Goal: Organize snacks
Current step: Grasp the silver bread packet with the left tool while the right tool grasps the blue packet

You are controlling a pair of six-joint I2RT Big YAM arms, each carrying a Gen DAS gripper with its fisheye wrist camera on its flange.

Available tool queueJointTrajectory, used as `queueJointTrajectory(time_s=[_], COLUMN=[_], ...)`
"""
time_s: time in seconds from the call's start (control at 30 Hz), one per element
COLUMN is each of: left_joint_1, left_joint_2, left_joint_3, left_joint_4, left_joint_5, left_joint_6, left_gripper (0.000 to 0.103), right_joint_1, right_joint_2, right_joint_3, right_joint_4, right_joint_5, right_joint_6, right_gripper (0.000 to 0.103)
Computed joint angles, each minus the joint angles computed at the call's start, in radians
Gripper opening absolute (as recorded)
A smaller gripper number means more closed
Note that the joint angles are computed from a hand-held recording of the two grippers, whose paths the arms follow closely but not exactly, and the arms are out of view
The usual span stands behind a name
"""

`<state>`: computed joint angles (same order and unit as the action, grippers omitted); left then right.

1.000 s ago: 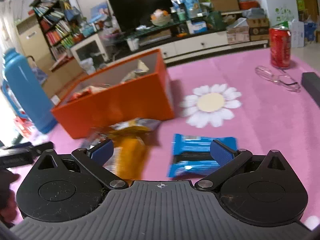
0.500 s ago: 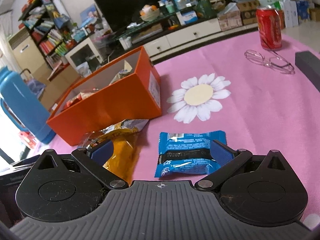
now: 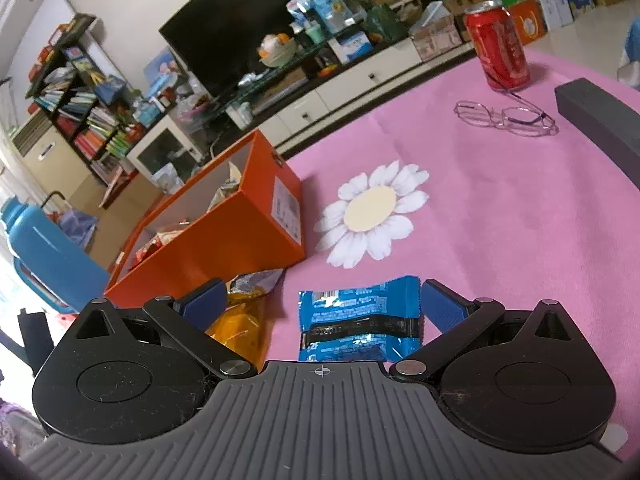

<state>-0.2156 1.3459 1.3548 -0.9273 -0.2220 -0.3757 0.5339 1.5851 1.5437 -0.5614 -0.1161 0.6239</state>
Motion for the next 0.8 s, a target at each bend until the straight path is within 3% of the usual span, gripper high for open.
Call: queueJointTrajectory(time_s=[0.17, 0.27, 0.33, 0.4, 0.53, 0.63, 0.8], left_joint_1=[0.020, 0.011, 0.011, 0.014, 0.024, 0.026, 0.016], left_joint_2=[-0.127, -0.184, -0.214, -0.223, -0.212, -0.205, -0.186], left_joint_3=[-0.103, -0.139, -0.162, -0.171, -0.164, -0.162, -0.162], left_joint_4=[-0.036, -0.068, -0.073, -0.067, -0.042, -0.036, -0.034], left_joint_5=[-0.005, -0.009, 0.002, 0.012, 0.035, 0.039, -0.027], left_joint_6=[-0.011, -0.021, -0.025, -0.056, -0.075, -0.068, -0.037], left_gripper=[0.077, 0.077, 0.082, 0.092, 0.094, 0.096, 0.093], right_joint_1=[0.010, 0.030, 0.051, 0.074, 0.101, 0.111, 0.126], right_joint_2=[0.022, 0.044, 0.065, 0.089, 0.121, 0.160, 0.213], right_joint_3=[0.027, 0.060, 0.088, 0.114, 0.141, 0.188, 0.241], right_joint_4=[-0.040, -0.101, -0.153, -0.195, -0.218, -0.256, -0.289], right_joint_5=[0.002, 0.042, 0.094, 0.147, 0.232, 0.263, 0.309], right_joint_6=[-0.034, -0.097, -0.160, -0.227, -0.288, -0.287, -0.275], right_gripper=[0.095, 0.095, 0.095, 0.095, 0.095, 0.095, 0.095])
